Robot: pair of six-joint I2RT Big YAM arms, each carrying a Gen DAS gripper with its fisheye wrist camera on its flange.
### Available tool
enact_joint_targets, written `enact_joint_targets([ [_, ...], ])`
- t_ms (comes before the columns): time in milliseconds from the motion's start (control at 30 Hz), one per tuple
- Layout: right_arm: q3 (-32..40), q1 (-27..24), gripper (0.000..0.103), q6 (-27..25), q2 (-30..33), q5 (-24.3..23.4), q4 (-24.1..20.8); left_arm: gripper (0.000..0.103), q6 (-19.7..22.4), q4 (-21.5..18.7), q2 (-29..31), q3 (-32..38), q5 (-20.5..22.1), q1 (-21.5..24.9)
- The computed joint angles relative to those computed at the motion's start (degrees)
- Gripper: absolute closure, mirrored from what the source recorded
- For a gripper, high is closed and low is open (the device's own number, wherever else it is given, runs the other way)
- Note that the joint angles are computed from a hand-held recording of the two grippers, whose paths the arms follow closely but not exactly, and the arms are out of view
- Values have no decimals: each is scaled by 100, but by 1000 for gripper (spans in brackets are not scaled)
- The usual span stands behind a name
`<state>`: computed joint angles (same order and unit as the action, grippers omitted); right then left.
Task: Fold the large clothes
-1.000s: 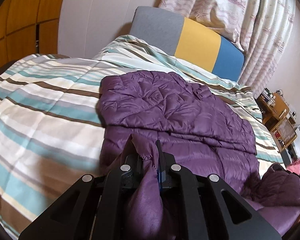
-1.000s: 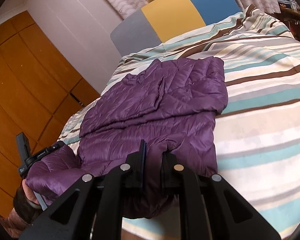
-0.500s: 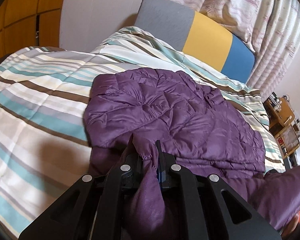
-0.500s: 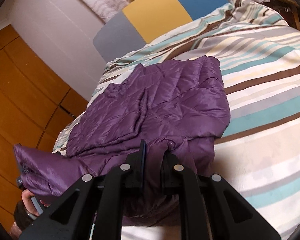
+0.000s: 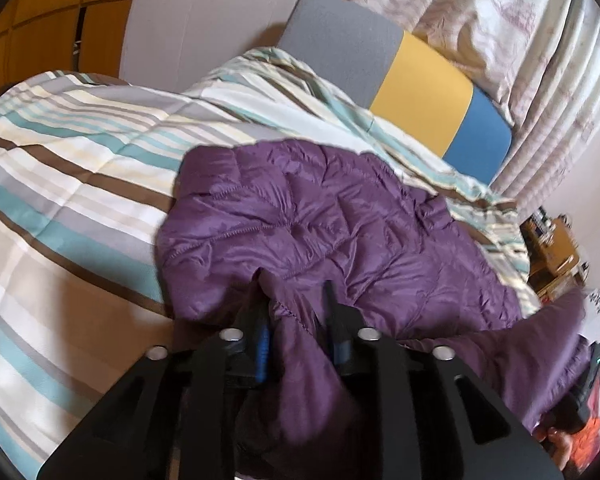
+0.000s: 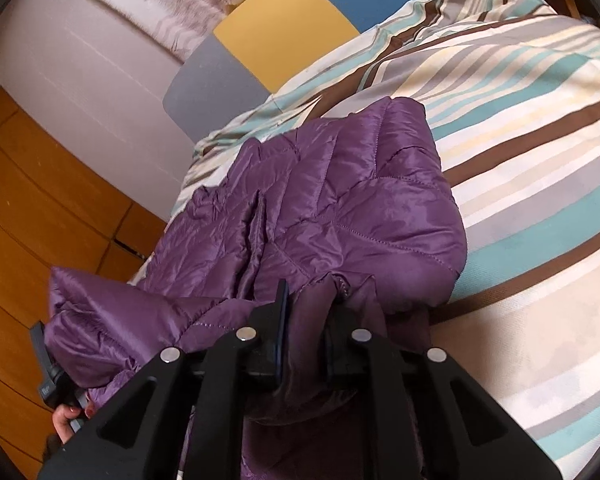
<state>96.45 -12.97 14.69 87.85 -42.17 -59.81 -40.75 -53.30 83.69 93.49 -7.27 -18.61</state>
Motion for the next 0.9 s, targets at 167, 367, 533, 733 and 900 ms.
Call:
enact_joint_targets([
  [167,-684,-239,33,913,-454,-248,1356,12,-96,757,-584,-601,-1101,-44],
  [367,-1043,-492,8,911,-791,-68,1658,10,-139,1127,-1083,-1294,-1191,6],
  [533,-1047,-422,7,254,-762,230,914,9,-336,1419,-1291,-1784,-939,-108],
  [733,-906,-197,5,-129,-558,454,489,9,258,1182,-880,-1465,-643,-264],
  [900,-855,9,10,-118,-451,562,577,9,195,451,-195,-727,-100,-48],
])
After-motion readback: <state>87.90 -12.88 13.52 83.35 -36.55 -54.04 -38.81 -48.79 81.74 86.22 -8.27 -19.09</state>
